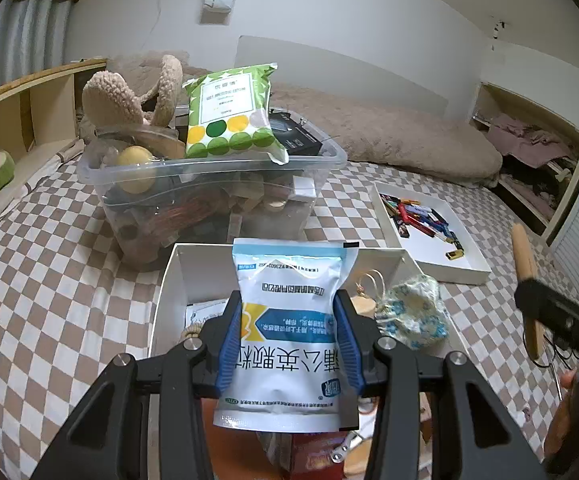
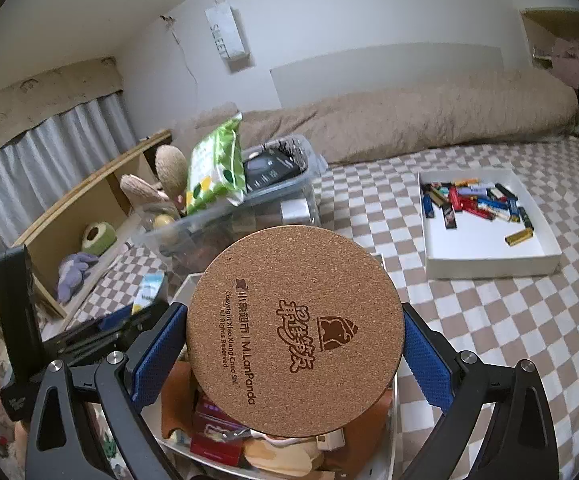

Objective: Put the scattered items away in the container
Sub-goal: 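Lift and carry the sachet and cork coaster over the white box with both grippers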

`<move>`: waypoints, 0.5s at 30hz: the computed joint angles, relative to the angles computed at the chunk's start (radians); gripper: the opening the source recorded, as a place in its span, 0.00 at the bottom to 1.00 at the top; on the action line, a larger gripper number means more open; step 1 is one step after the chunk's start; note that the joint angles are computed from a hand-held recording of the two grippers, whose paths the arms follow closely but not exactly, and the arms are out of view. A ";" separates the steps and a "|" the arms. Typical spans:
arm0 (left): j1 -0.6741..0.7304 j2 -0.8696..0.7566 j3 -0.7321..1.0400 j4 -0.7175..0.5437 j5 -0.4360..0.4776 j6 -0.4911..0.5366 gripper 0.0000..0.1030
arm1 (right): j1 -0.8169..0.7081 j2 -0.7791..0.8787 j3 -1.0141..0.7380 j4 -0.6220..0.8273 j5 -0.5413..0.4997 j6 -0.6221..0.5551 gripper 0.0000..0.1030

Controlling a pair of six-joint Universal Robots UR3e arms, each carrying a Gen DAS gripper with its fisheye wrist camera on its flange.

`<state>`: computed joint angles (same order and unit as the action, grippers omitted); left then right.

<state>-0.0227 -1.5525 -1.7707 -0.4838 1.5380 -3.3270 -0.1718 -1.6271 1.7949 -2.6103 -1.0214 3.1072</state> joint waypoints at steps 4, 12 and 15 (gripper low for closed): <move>0.012 -0.043 -0.004 0.037 0.000 -0.006 0.42 | 0.014 0.028 -0.004 -0.002 -0.014 -0.003 0.97; 0.051 -0.121 0.017 0.074 -0.036 -0.016 0.42 | 0.034 0.059 -0.015 -0.004 -0.030 -0.011 0.97; 0.050 -0.150 0.029 0.087 -0.029 -0.017 0.42 | 0.037 0.067 -0.019 -0.006 -0.034 -0.013 0.97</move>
<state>0.0277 -1.7027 -1.7413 -0.3970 1.5087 -3.3439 -0.1345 -1.5597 1.7760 -2.6165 -1.0554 3.0939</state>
